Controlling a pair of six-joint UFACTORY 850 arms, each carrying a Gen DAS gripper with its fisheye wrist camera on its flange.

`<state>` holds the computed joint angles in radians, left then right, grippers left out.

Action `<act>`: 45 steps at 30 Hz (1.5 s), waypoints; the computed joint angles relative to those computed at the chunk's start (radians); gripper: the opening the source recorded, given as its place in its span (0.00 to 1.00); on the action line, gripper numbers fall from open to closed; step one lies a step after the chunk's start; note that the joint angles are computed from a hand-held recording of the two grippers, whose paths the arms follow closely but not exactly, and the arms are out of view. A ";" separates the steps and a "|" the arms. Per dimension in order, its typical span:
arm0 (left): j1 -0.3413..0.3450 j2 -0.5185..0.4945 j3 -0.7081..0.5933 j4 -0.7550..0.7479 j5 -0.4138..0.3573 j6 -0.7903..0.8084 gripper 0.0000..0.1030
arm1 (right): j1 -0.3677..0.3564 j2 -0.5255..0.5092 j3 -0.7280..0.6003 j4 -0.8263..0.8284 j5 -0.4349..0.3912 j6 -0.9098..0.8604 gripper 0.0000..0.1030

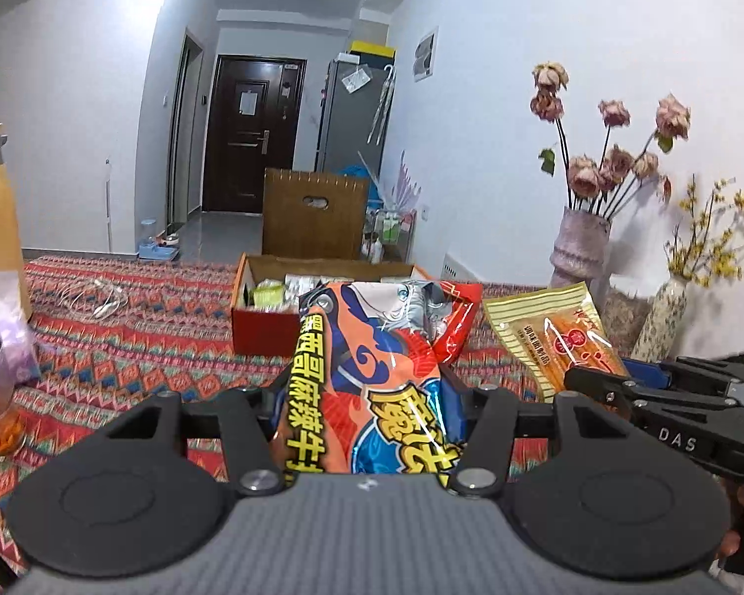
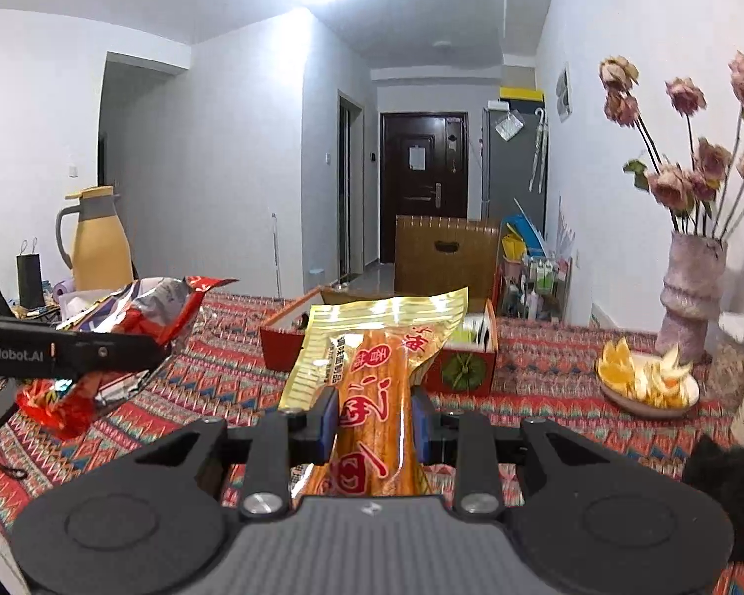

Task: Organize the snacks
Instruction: 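Carry both packets with both tools over the cardboard box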

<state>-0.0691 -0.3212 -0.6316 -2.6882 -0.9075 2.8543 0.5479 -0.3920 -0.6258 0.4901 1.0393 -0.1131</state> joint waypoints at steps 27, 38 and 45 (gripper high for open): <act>-0.047 -0.388 -0.750 0.105 0.232 -0.252 0.54 | -0.281 -0.260 -0.589 -0.312 -0.230 0.017 0.28; -0.069 -0.767 -1.305 0.436 0.554 -0.703 0.54 | -0.340 -0.612 -1.093 -0.456 -0.548 0.213 0.28; -0.071 -0.984 -1.604 1.056 0.686 -1.356 0.54 | -0.342 -0.807 -1.356 -0.476 -0.751 0.276 0.28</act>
